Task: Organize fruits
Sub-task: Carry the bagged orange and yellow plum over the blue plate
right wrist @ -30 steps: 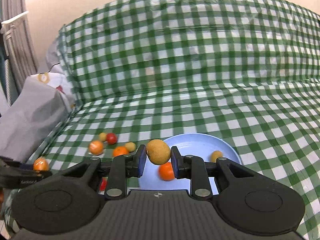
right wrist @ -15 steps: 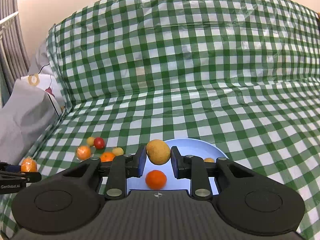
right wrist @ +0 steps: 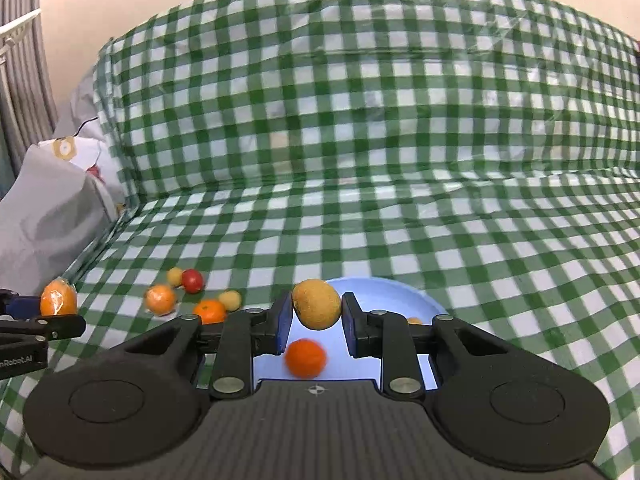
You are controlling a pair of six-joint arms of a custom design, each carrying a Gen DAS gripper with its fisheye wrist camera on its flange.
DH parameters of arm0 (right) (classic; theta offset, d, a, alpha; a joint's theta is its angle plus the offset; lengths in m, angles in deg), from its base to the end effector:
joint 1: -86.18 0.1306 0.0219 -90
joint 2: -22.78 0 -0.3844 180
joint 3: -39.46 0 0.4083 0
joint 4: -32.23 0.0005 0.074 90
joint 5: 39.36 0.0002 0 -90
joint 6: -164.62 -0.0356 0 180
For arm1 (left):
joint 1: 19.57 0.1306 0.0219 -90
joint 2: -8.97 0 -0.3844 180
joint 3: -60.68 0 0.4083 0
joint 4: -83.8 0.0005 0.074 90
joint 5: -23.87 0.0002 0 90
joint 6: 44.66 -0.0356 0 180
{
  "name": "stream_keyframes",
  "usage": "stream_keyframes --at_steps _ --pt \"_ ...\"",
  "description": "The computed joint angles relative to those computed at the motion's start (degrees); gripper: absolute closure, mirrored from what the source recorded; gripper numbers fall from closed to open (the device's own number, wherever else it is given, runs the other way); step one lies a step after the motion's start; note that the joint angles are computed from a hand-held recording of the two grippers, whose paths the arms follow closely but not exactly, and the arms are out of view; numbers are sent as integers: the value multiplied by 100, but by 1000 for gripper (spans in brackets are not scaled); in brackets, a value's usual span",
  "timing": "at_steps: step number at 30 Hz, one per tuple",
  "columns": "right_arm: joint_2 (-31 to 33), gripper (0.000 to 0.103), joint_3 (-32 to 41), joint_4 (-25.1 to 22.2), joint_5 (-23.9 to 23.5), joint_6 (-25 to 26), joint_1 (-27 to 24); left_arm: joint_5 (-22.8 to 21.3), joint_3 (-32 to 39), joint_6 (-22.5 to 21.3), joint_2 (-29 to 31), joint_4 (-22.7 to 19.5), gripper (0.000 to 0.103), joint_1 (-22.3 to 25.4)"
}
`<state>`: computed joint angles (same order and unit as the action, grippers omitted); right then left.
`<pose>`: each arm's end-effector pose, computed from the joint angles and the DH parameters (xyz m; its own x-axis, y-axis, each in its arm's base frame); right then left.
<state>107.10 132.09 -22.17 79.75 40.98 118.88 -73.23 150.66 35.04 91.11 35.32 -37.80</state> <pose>0.3972 0.2338 0.4963 -0.6089 0.1842 -0.7715 0.1793 0.9795 0.0924 0.4349 -0.1391 0.4957 -0.5691 0.3742 -0.7322 0.3284 0.9198 0.2149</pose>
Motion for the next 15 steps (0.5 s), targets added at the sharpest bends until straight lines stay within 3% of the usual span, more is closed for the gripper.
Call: stream_keyframes --at_steps 9,15 --pt "-105 75 -182 104 42 156 -242 393 -59 -352 109 770 67 -224" --pt "-144 75 -269 74 58 65 -353 566 87 -386 354 864 67 -334"
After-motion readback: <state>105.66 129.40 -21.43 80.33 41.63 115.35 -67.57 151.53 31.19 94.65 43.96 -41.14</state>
